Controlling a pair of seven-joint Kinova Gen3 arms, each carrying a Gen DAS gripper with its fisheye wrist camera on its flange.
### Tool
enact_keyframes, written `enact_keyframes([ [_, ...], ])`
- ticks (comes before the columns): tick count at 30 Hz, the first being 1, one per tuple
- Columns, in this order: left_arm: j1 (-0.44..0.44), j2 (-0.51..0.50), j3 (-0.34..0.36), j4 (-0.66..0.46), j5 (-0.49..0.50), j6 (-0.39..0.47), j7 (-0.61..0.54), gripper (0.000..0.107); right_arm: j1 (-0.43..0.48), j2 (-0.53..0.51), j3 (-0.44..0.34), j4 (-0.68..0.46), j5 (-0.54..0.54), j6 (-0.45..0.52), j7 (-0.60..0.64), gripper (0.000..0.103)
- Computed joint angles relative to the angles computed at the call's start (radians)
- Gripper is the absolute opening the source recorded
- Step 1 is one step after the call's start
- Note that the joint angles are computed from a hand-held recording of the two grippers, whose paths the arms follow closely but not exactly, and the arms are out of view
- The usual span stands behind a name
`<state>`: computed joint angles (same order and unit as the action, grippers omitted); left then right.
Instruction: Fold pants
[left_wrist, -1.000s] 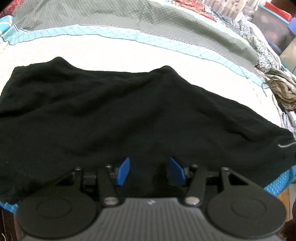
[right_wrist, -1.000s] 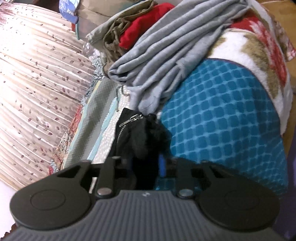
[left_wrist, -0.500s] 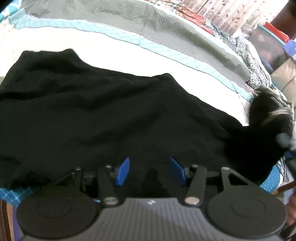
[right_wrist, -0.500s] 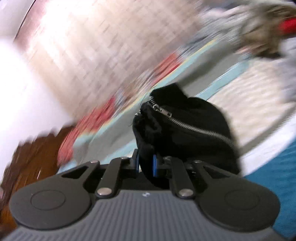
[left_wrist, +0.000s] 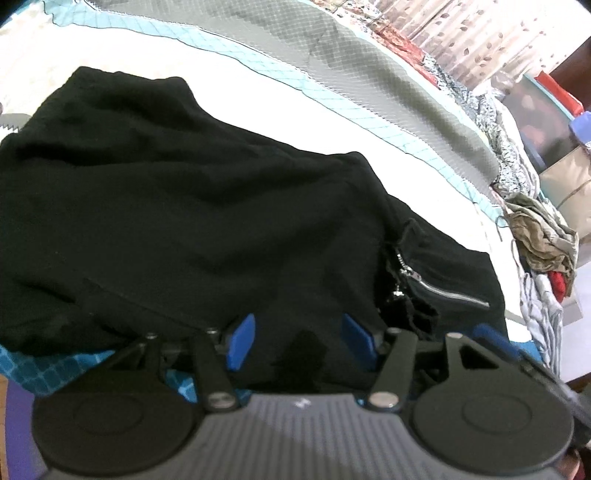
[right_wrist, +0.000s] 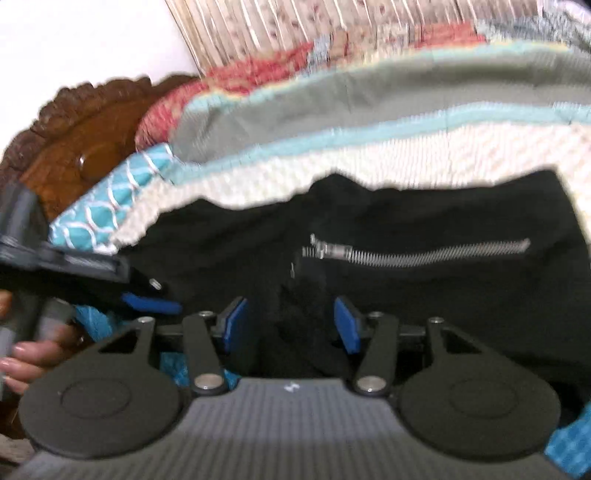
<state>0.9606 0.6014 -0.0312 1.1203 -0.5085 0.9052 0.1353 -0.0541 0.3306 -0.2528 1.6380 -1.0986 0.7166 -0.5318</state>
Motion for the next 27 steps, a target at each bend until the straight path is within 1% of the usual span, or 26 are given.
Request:
enact_keyframes([
  [1,0.0,0.001,0.0,0.001,-0.002,-0.004,-0.003,0.055,-0.001,-0.013,0.012,0.01,-0.015,-0.008,0.006,0.053],
  [2,-0.001,0.001,0.001,0.002,-0.003,-0.006,-0.006,0.055,-0.021,-0.022,0.043,0.01,-0.024,-0.015,-0.005,0.048],
  [3,-0.002,-0.001,0.002,0.006,-0.002,-0.01,-0.007,0.055,-0.059,-0.019,0.084,-0.001,-0.021,-0.025,-0.031,0.044],
  [5,0.005,-0.008,-0.003,0.02,-0.005,-0.016,0.003,0.055,-0.147,0.014,0.177,-0.036,0.013,-0.035,-0.113,0.032],
  [6,0.009,-0.013,-0.003,0.028,-0.015,-0.017,0.015,0.055,-0.192,0.035,0.223,-0.048,0.028,-0.027,-0.153,0.03],
  [7,0.006,-0.021,0.012,0.042,-0.041,-0.016,0.039,0.055,-0.238,0.065,0.267,-0.066,0.045,-0.017,-0.194,0.028],
  [8,-0.007,-0.032,0.046,0.06,-0.081,-0.01,0.073,0.055,-0.284,0.092,0.307,-0.07,0.078,-0.022,-0.235,0.022],
  [9,-0.02,-0.041,0.08,0.076,-0.122,-0.002,0.107,0.055,-0.32,0.099,0.329,-0.067,0.118,-0.044,-0.275,0.016],
  [10,-0.026,-0.057,0.103,0.102,-0.163,0.001,0.146,0.055,-0.337,0.089,0.333,-0.062,0.153,-0.069,-0.313,0.012],
  [11,-0.036,-0.075,0.13,0.134,-0.203,0.003,0.186,0.055,-0.336,0.081,0.318,-0.067,0.194,-0.079,-0.34,0.013],
  [12,-0.048,-0.093,0.159,0.165,-0.244,0.005,0.227,0.055,-0.317,0.077,0.289,-0.079,0.229,-0.075,-0.354,0.015],
  [13,-0.055,-0.114,0.181,0.199,-0.279,0.007,0.268,0.055,-0.279,0.072,0.243,-0.086,0.247,-0.067,-0.352,0.018],
  [14,-0.047,-0.136,0.183,0.233,-0.308,0.011,0.308,0.055,-0.237,0.065,0.196,-0.079,0.249,-0.073,-0.343,0.018],
  [16,0.002,-0.183,0.15,0.3,-0.36,0.026,0.39,0.055,-0.164,0.043,0.104,-0.053,0.239,-0.107,-0.322,0.018],
  [17,0.041,-0.205,0.117,0.331,-0.379,0.037,0.43,0.056,-0.128,0.033,0.058,-0.04,0.232,-0.12,-0.302,0.018],
  [19,0.108,-0.234,0.067,0.374,-0.402,0.085,0.512,0.062,-0.076,0.019,-0.035,-0.027,0.249,-0.161,-0.278,0.018],
  [21,0.153,-0.247,0.04,0.403,-0.407,0.15,0.593,0.063,-0.035,0.017,-0.124,-0.023,0.323,-0.204,-0.302,0.018],
  [22,0.184,-0.255,0.004,0.423,-0.397,0.158,0.634,0.063,-0.033,0.029,-0.15,-0.035,0.364,-0.211,-0.335,0.018],
  [24,0.255,-0.277,-0.089,0.473,-0.358,0.141,0.715,0.063,-0.053,0.069,-0.163,-0.075,0.445,-0.185,-0.416,0.018],
  [26,0.321,-0.295,-0.18,0.527,-0.337,0.093,0.796,0.067,-0.052,0.094,-0.19,-0.096,0.517,-0.175,-0.497,0.019],
  [27,0.338,-0.305,-0.207,0.557,-0.341,0.068,0.837,0.07,-0.051,0.09,-0.203,-0.098,0.558,-0.18,-0.538,0.019],
])
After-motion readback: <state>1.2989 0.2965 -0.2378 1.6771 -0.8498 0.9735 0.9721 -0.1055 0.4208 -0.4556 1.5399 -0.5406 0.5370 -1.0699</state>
